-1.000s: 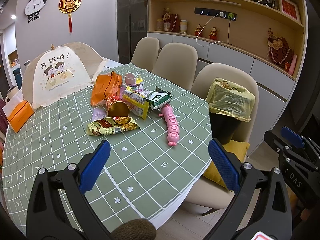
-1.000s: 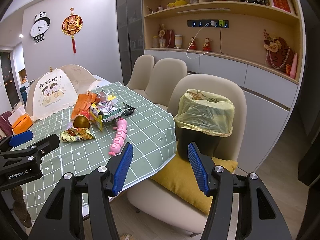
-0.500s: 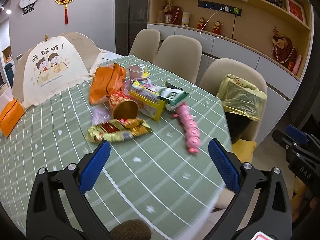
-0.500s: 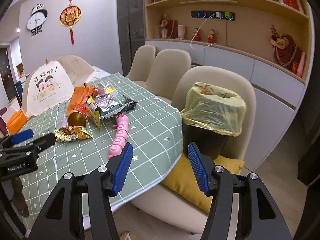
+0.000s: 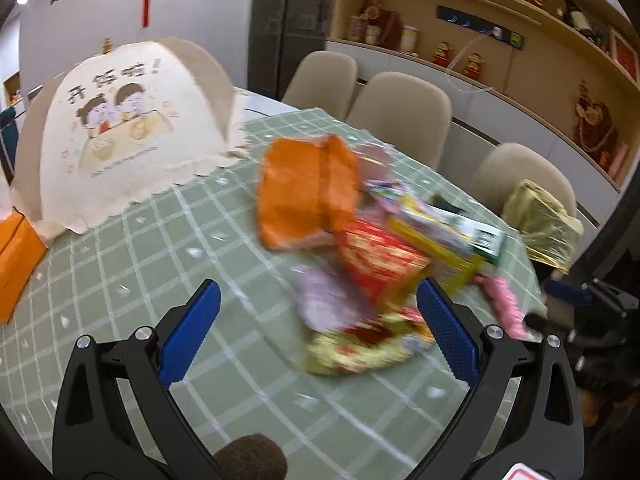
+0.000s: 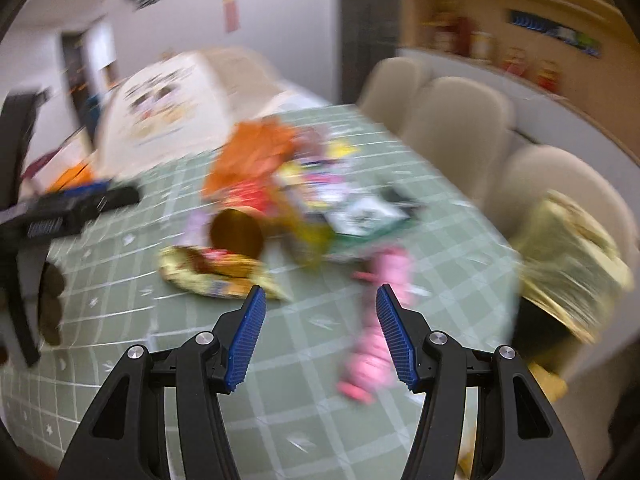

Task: Collect trash
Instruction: 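Grasp the yellow-red snack wrapper with the right tool while the left tool grasps the red paper cup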

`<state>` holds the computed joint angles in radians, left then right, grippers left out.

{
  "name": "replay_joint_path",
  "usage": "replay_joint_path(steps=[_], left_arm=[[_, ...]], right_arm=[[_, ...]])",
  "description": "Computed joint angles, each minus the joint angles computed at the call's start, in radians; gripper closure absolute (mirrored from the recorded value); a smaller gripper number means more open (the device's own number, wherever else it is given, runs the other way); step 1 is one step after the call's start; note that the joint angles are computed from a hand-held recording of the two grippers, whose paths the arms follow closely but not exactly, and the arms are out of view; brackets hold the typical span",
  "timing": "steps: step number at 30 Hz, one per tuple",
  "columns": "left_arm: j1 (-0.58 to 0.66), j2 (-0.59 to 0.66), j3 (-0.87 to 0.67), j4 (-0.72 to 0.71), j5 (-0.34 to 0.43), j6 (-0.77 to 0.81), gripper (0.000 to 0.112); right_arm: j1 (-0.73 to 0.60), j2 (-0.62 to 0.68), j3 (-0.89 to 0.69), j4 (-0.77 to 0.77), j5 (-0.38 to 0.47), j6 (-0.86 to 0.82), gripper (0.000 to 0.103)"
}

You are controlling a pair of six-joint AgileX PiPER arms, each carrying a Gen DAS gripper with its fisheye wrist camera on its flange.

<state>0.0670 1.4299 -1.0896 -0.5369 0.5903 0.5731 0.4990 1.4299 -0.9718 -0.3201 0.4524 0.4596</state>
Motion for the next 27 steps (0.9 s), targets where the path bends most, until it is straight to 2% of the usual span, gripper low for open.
replay_joint_path(steps=[2, 5, 8, 10, 12, 14, 16, 17, 21, 25, 27], left_arm=[[0.068, 0.051, -0.044, -0.036, 0.034, 0.055, 0.018], [0.140, 0.118, -0.103, -0.044, 0.077, 0.064, 0.018], [0.197, 0.155, -0.124, -0.069, 0.098, 0.085, 0.018], [0.220, 0.159, -0.113, -0.080, 0.097, 0.106, 0.018], [0.236, 0.173, -0.115, -0.092, 0.113, 0.124, 0.018], [0.246, 0.177, -0.103, -0.112, 0.123, 0.138, 0.019], [0.242, 0.170, -0.082, -0.118, 0.119, 0.139, 0.023], [0.237, 0.167, -0.072, -0.116, 0.118, 0.136, 0.024], [0.211, 0.155, -0.047, -0.131, 0.130, 0.116, 0.028], [0.169, 0.127, -0.026, -0.174, 0.148, 0.109, 0.028], [0.134, 0.123, -0.032, -0.188, 0.164, 0.089, 0.028]], right_arm=[[0.030, 0.111, -0.078, 0.047, -0.028, -0.092, 0.049], [0.071, 0.207, -0.166, 0.077, -0.037, -0.168, 0.049], [0.079, 0.295, -0.244, 0.061, -0.002, -0.242, 0.049], [0.080, 0.367, -0.313, 0.051, 0.053, -0.290, 0.049], [0.061, 0.382, -0.338, 0.149, 0.103, -0.386, 0.055], [0.034, 0.362, -0.324, 0.261, 0.122, -0.475, 0.067], [0.004, 0.317, -0.287, 0.380, 0.145, -0.537, 0.068], [0.002, 0.281, -0.257, 0.395, 0.151, -0.526, 0.073], [0.011, 0.158, -0.166, 0.351, 0.170, -0.412, 0.074], [-0.009, 0.018, -0.091, 0.224, 0.182, -0.222, 0.074], [-0.062, -0.044, -0.068, 0.172, 0.188, -0.153, 0.074]])
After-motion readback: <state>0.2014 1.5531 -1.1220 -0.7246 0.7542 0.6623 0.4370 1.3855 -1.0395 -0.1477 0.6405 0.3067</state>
